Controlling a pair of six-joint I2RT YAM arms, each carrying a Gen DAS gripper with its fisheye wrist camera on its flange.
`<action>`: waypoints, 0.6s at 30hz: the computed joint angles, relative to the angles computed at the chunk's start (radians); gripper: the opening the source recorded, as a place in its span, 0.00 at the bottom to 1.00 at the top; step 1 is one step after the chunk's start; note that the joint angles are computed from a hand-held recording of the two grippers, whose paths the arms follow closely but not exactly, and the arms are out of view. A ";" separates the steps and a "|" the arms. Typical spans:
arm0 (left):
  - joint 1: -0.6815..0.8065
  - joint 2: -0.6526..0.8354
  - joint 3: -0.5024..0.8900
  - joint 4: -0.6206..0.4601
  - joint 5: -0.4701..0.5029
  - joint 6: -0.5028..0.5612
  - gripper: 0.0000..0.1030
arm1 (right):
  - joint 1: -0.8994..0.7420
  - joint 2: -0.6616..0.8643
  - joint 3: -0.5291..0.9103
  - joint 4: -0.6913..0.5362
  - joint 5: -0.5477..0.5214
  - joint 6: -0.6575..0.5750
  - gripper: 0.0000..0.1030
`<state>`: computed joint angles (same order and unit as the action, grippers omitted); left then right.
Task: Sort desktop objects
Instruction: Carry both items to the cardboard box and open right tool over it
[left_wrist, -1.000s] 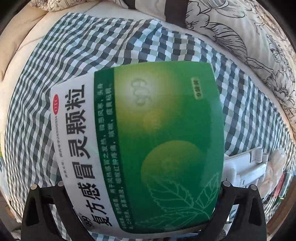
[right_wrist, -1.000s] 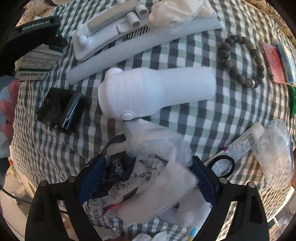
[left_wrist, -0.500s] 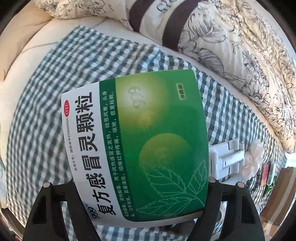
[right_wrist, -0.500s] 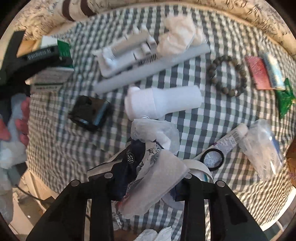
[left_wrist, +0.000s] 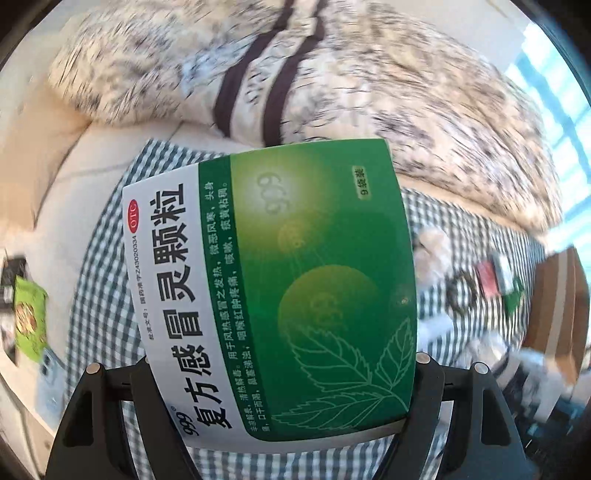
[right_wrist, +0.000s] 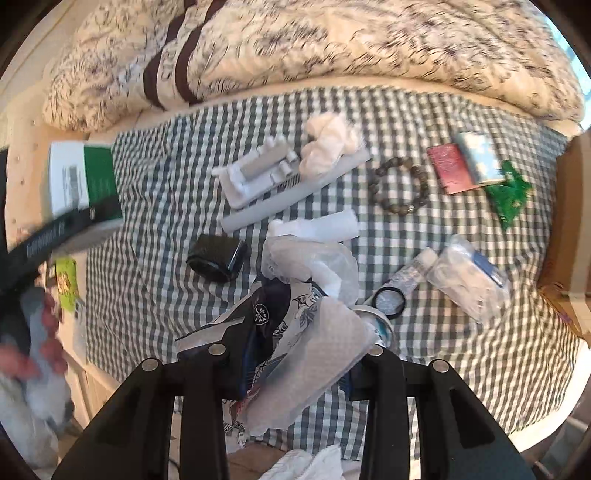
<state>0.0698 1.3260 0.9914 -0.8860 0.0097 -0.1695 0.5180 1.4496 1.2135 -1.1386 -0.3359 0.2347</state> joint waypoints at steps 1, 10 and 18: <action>-0.010 -0.006 0.009 -0.011 -0.004 0.010 0.79 | -0.007 -0.014 0.002 -0.003 0.005 0.008 0.33; -0.163 -0.057 0.051 -0.088 -0.019 -0.005 0.79 | -0.098 -0.154 0.034 -0.079 0.034 0.056 0.33; -0.407 -0.035 0.130 -0.111 -0.069 -0.123 0.79 | -0.243 -0.230 0.071 -0.156 0.031 0.005 0.34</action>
<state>-0.3373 1.2907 1.1218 -0.9966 -0.0596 -0.2927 0.2750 1.2193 1.2849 -1.2947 -0.3049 0.2392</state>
